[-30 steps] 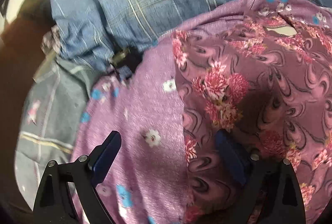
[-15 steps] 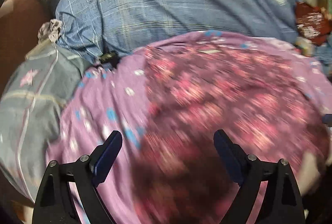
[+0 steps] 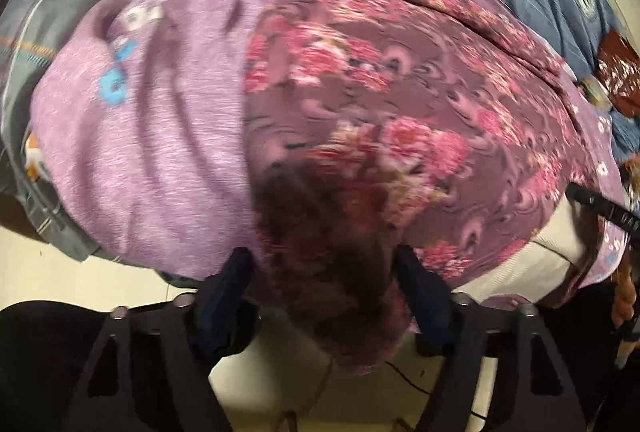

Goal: Fold small clothes

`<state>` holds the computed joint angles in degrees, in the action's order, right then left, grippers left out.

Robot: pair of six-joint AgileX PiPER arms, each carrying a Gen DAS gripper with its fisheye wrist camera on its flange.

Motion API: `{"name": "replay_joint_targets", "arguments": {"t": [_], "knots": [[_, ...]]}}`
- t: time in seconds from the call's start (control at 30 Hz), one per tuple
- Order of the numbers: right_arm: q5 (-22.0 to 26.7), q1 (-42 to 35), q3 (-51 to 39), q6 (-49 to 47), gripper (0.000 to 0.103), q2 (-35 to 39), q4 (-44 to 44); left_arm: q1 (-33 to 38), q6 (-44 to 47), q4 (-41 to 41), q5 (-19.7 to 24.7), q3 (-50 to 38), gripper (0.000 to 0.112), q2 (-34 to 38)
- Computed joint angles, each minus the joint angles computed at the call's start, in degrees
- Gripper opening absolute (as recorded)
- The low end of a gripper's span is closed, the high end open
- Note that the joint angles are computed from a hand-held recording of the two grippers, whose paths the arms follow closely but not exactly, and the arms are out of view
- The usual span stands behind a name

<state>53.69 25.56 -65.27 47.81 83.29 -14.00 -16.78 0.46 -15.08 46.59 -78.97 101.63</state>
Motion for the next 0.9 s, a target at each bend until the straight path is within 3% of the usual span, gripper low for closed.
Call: {"name": "replay_joint_targets", "arguments": {"t": [0.07, 0.13, 0.3, 0.43, 0.47, 0.5, 0.53, 0.73, 0.83, 0.9], "knots": [[0.3, 1.3, 0.0, -1.1, 0.004, -0.9, -0.2, 1.6, 0.6, -0.5, -0.5, 0.8, 0.047, -1.3], [3.2, 3.6, -0.9, -2.5, 0.002, -2.3, -0.7, 2.5, 1.3, -0.8, -0.4, 1.4, 0.036, -2.6], [8.0, 8.3, 1.3, -10.2, 0.003, -9.6, 8.8, 4.5, 3.2, -2.3, -1.0, 4.7, 0.036, -5.2], [12.3, 13.4, 4.7, -13.3, 0.011, -10.7, 16.1, 6.5, 2.3, -1.9, 0.6, 7.5, 0.054, -7.5], [13.1, 14.2, 5.8, -14.2, 0.022, -10.2, 18.4, 7.2, 1.9, -1.6, 0.9, 8.2, 0.056, -8.2], [13.6, 15.2, 7.2, -14.5, 0.042, -9.9, 20.1, 8.2, 1.9, -1.6, 0.8, 9.4, 0.056, -9.1], [13.6, 15.4, 7.7, -14.5, 0.05, -9.8, 20.5, 8.9, 1.7, -1.4, 0.9, 10.0, 0.056, -9.6], [10.9, 11.1, 8.8, -12.6, 0.052, -15.4, 19.8, 13.4, 1.5, -5.1, 3.8, 11.2, 0.062, -11.0], [10.2, 8.4, 7.6, -11.9, 0.053, -15.8, 18.5, 12.7, 3.9, -9.7, 4.1, 12.4, 0.075, -11.3], [9.2, 7.3, 8.7, -11.0, 0.053, -16.6, 18.9, 10.3, 3.2, -8.7, 4.6, 12.8, 0.077, -10.5]]}}
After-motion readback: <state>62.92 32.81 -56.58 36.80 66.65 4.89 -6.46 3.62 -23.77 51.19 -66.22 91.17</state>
